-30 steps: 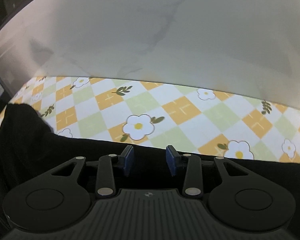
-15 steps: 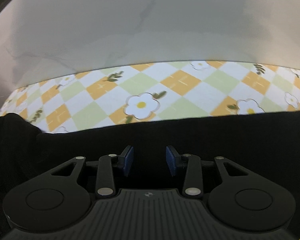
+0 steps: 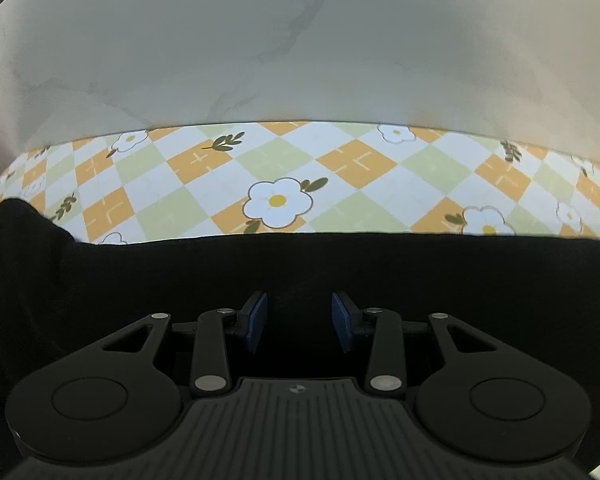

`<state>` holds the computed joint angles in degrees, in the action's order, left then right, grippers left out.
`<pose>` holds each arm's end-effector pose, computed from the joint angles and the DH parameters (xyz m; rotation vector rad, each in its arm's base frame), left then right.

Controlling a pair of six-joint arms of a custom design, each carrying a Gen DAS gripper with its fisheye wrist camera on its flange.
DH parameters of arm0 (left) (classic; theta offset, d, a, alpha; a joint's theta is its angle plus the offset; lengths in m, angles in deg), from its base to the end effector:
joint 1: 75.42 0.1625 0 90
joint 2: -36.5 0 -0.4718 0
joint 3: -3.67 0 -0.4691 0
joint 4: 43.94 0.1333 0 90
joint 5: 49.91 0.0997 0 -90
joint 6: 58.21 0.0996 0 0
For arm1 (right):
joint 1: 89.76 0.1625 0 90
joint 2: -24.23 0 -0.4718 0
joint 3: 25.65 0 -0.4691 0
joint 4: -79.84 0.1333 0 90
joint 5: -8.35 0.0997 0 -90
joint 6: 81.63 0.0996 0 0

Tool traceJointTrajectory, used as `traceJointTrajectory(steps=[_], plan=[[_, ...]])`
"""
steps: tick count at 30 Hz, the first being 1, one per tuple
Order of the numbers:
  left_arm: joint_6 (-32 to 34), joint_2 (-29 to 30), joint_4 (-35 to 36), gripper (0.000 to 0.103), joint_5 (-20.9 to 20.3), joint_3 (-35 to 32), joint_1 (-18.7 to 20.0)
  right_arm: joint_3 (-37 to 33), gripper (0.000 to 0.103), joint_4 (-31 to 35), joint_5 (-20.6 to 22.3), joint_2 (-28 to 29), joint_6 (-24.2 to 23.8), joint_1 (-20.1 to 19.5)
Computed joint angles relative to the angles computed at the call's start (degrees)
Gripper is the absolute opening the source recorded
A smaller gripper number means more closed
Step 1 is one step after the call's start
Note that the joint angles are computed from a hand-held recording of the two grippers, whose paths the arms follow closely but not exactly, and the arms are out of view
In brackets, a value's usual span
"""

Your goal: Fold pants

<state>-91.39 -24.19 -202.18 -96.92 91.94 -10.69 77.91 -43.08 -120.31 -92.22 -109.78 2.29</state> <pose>-0.1467 -0.7821 0.3664 -0.5402 2.4865 -1.2983 0.0844 -0.3696 0.7068 0.2606 -2.2287 0.7378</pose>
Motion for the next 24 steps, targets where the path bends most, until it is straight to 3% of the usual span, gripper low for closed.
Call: traceJointTrajectory(steps=[4,6,7,10,14,15,20,24], plan=[[0.3,-0.8,0.2,0.048,-3.2,0.7,0.5,-0.4,0.045,0.3,1.0,0.9,-6.6,0.4],[-0.1,-1.3,1.2,0.056,-3.9,1.1,0.8,-0.9,0.047,0.5,2.0,1.9,-9.7,0.6],[-1.4,-1.2,3.8,0.061,-3.5,0.7,1.0,-1.2,0.049,0.6,2.6,2.4,-10.6,0.8],[0.0,-0.9,2.9,0.061,-2.5,1.2,0.7,-2.6,0.061,2.4,5.9,4.1,-12.2,0.8],[1.2,0.1,5.9,0.063,-1.9,-0.5,0.2,-5.1,0.064,8.1,8.2,7.3,-13.2,1.2],[1.6,0.3,7.2,0.062,-1.4,-1.0,-0.1,-5.7,0.064,10.0,8.5,8.0,-13.5,1.0],[3.8,-0.8,8.5,0.027,-2.0,-0.1,-1.0,-9.0,0.063,19.5,9.3,10.4,-14.0,0.2],[4.4,-2.6,6.3,0.022,-4.6,1.8,-0.9,-9.6,0.044,21.7,10.7,10.2,-15.0,-0.1]])
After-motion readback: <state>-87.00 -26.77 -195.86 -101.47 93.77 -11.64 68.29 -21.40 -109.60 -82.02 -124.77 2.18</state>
